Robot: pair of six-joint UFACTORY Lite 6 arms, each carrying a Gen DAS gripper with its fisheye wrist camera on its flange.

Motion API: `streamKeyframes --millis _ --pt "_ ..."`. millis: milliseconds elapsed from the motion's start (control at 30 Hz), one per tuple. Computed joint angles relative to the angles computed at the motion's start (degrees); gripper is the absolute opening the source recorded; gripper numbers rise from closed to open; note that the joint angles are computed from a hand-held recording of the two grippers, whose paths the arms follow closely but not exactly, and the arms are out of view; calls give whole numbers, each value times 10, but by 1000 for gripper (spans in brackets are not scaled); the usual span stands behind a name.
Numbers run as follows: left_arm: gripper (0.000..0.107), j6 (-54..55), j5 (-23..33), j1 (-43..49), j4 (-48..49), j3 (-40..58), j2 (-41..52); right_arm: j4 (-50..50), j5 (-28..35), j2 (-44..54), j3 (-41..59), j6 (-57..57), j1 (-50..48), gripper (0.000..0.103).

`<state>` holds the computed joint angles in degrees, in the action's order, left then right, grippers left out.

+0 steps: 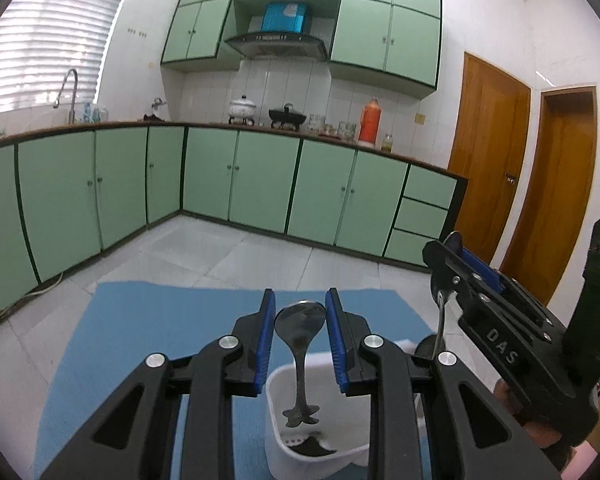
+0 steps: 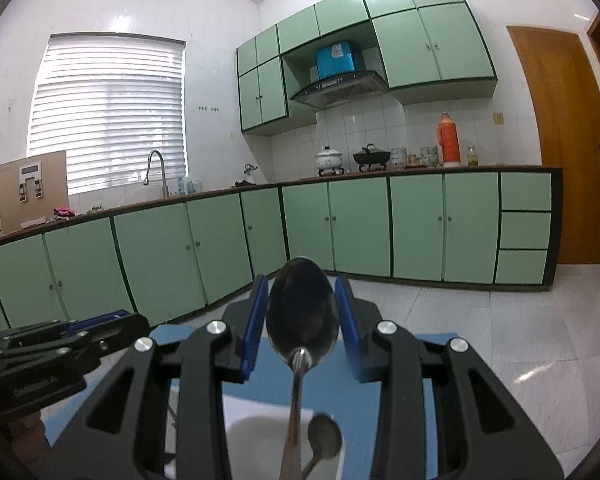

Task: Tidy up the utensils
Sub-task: 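Lower the spoons into the holder and open both tools, then withdraw both tools from the holder back toward the chopsticks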

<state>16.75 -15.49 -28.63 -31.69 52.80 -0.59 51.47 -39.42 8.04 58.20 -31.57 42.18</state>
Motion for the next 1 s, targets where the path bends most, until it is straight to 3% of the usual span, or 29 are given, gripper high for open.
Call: streamKeyframes --millis 367,667,767,1000 --pt "26 -37 -16 -12 28 -42 5 0 6 -30 -63 37 20 34" --pt "33 -33 -30 -20 13 -98 -52 20 1 -84 -116 40 40 51" --pt "46 -11 -38 -25 -16 -130 -93 45 -6 -122 -143 26 55 55" --pt "76 145 -67 -69 -199 -224 -223 166 -69 -232 -215 -71 130 85"
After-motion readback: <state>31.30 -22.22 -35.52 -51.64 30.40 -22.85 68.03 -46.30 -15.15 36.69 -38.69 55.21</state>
